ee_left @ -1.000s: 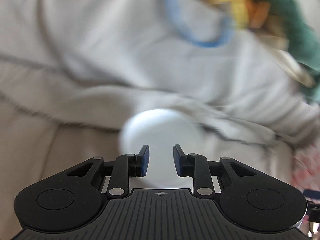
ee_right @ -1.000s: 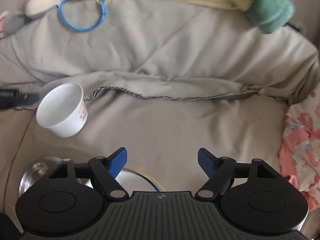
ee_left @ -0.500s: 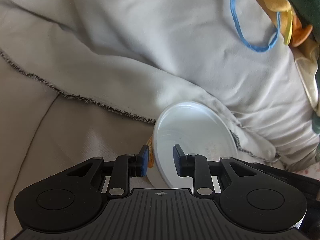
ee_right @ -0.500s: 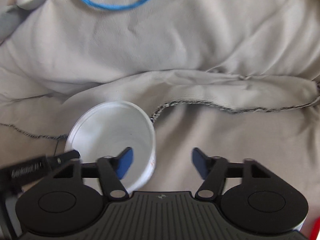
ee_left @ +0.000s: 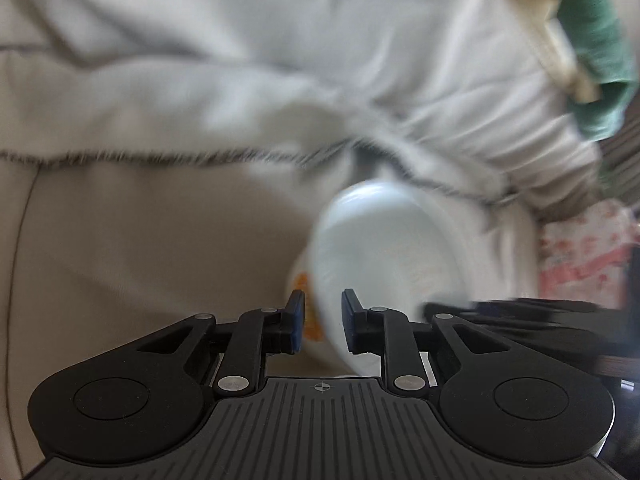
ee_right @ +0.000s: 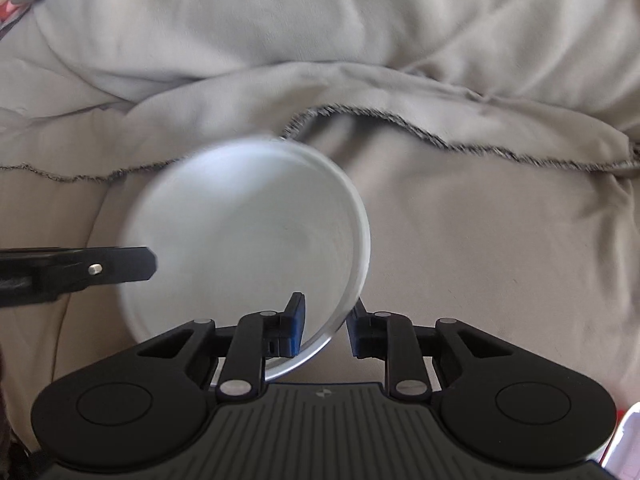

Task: Organize plates and bowls
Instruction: 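Grasp the rim of the white paper cup with the right gripper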

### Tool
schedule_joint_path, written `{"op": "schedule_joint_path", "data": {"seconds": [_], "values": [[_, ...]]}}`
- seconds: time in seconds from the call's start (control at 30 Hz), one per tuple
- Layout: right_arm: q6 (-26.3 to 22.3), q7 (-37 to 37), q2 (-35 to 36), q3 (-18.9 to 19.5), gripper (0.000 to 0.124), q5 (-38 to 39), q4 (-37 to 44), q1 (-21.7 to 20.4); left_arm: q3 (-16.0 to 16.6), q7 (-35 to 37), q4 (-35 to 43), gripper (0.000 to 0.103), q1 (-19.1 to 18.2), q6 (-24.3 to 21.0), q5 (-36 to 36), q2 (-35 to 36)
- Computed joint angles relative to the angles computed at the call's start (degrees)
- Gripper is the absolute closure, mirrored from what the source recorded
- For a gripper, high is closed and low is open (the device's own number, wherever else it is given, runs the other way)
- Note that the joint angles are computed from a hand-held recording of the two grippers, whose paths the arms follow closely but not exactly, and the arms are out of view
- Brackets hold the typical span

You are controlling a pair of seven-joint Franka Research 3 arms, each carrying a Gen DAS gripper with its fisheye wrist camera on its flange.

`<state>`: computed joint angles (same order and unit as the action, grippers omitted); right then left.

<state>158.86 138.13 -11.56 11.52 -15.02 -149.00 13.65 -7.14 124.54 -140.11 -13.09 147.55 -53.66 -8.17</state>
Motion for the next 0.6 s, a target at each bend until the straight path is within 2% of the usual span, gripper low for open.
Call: {"op": "schedule_joint_path", "data": {"seconds": [0.07, 0.13, 0.2, 0.33, 0.4, 0.47, 0.53, 0.6], "values": [[0.1, 0.8, -0.2, -0.2, 0.101, -0.2, -0.5, -0.5, -0.8, -3.3, 0.7, 0.079, 0.1, 1.0, 1.6, 2.4], [1.6, 2.3, 0.1, -0.2, 0.1, -0.3, -0.8, -1.2, -1.1, -3.4, 1.4, 0.079, 0.2, 0.4, 0.5, 3.7], [2.9, 3.7, 1.2, -0.3, 0.1, -0.2, -0.5, -1.7, -1.8, -2.7, 1.3, 0.079, 0.1, 2.0, -1.6, 3.9], [4.7, -1.5, 3.6, -2.8, 0.099, 7.2, 0.3, 0.9, -2.9, -2.6, 0.6, 0.08, -0.4, 5.4, -2.1, 3.7], [4.5, 2.1, 3.8, -1.3, 0.099, 2.4, 0.7, -0.7, -2.9, -1.3, 0.3, 0.079, -0.9, 6.0, -2.6, 3.2], [3.8, 5.0, 3.6, -0.7, 0.099, -1.7, 1.0, -1.7, -2.5, 0.1, 0.6, 0.08, -1.2, 4.6, -4.2, 3.1], [3.3, 5.0, 3.5, -1.4, 0.099, -1.5, 0.8, -1.5, -2.1, 1.7, 1.2, 0.08, -1.1, 2.3, -6.5, 3.5], [2.4, 5.6, 3.5, -1.7, 0.099, -2.1, 0.8, -1.8, -2.7, 0.2, 1.8, 0.082, -0.9, 1.9, -5.0, 4.7]]}}
